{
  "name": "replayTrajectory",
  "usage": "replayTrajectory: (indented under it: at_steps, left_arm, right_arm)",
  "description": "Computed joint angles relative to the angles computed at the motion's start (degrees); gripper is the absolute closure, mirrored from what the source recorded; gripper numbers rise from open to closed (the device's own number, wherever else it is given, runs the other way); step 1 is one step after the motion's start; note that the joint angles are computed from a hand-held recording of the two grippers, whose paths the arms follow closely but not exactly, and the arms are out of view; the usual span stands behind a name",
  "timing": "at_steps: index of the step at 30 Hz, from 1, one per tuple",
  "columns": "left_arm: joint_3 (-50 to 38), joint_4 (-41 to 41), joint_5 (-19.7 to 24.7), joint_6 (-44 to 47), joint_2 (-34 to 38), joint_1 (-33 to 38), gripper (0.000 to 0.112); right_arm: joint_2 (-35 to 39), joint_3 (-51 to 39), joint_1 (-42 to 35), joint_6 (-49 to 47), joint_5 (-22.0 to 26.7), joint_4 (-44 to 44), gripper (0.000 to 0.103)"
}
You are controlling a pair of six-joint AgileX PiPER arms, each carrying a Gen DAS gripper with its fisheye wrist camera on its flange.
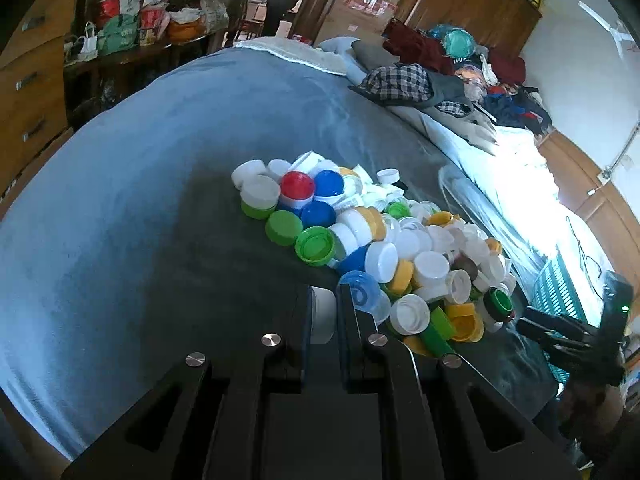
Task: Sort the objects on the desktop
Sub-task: 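Grasp a red cap with the right tool while the left tool holds its white cap, then carry the white and red caps over the turquoise basket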
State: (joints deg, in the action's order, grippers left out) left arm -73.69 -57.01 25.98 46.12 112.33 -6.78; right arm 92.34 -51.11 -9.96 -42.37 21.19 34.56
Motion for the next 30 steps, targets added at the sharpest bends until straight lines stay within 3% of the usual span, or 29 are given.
replayTrajectory:
  at_steps: [5, 7, 16, 23, 30]
  left_arm:
    - [1.27, 1.46, -0.89, -0.22, -2.18, -0.31, 0.103]
    - [1.91, 3.26, -1.68, -1.24, -3.62, -0.58, 0.103]
    - [2.3, 6.01, -2.09, -3.5, -8.46, -3.14, 0.103]
    - [-1.92, 10.53, -0.67, -9.42, -8.72, -8.9, 0.103]
    - [-12.19, 19.63, 2.81, -19.36, -5.35, -17.32, 0.103]
  right_arm:
    - [4.98, -1.8, 0.01, -1.97, -0.57, 2.19, 0.057]
    - [4.64, -1.22, 0.21, -3.2, -1.13, 2.92, 0.076]
    - [-7.45, 3.78, -1.32, -6.09, 1.26, 7.12, 0.075]
    - [-17.65, 3.21, -5.0, -2.2, 8.15, 3.23, 0.075]
    - [-23.41, 1.92, -14.91, -4.54, 16.13, 4.65, 0.075]
